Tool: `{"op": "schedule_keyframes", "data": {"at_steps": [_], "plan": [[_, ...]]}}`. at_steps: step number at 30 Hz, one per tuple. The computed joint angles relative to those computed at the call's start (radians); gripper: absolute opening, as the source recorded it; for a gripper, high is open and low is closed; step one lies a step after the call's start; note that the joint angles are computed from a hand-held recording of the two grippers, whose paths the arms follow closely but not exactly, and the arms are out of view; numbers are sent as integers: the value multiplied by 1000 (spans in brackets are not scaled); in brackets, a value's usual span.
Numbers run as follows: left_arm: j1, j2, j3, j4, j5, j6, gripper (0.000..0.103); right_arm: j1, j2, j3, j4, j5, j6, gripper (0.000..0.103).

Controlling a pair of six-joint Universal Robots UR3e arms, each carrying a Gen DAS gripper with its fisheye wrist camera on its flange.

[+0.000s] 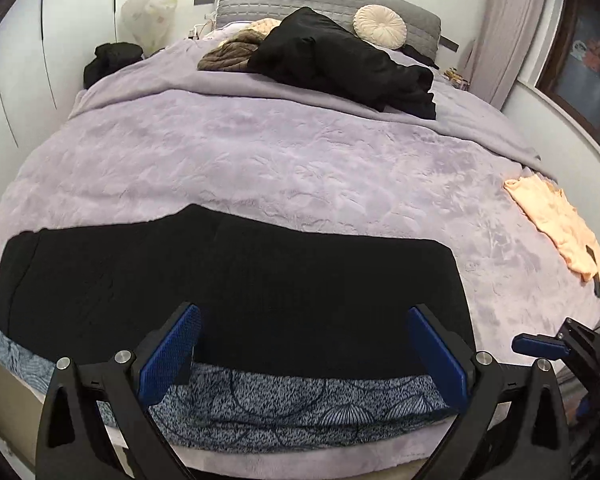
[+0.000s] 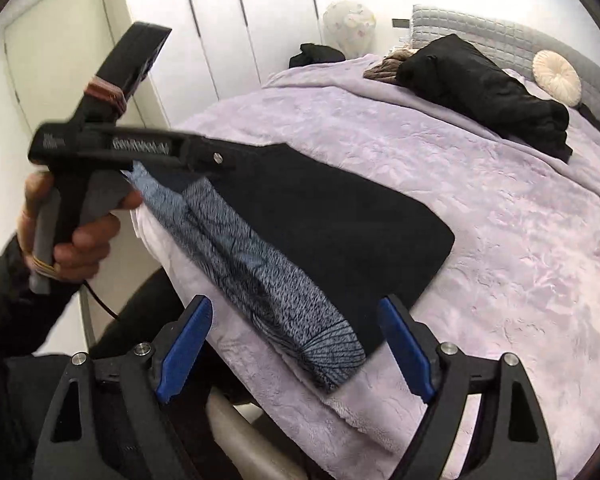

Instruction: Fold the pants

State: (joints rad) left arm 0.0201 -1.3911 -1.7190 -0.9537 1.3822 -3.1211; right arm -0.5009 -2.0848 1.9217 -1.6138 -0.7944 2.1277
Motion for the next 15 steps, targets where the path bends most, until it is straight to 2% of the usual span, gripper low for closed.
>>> {"op": "schedule_keyframes", "data": {"at_steps": [1,3,4,5,6,7,8,9,11,13,15], "plan": [[-7,-18,15,6,-2,1,103,9,32,-19,10,28,13,88],[-5,-59,29,4,-45,27,103,10,74,-68,130,89,-38,90],[-18,-86,38,-14,-20,24,103,33,117,-82,145,90,-35,95],[-38,-118,51,-36,25,13,103,80,174,-92,111,47,11,102],[-54,-147,52,-59,67,7,103,146,237,-90,36,-49,91,103],[-53,-150,15,-52,66,28,103,188,277,-79,-15,-125,128,102],[-59,-130,-41,-4,77,43,103,194,276,-44,-34,-155,105,102],[-91,-96,-117,85,127,55,103,177,236,2,-50,-141,68,102],[-134,-66,-178,153,186,63,103,163,181,30,-44,-147,36,102],[-112,-34,-200,150,159,64,103,135,162,-1,30,-133,-1,103],[-61,6,-190,104,91,60,103,67,139,-36,130,-72,-69,103]]}}
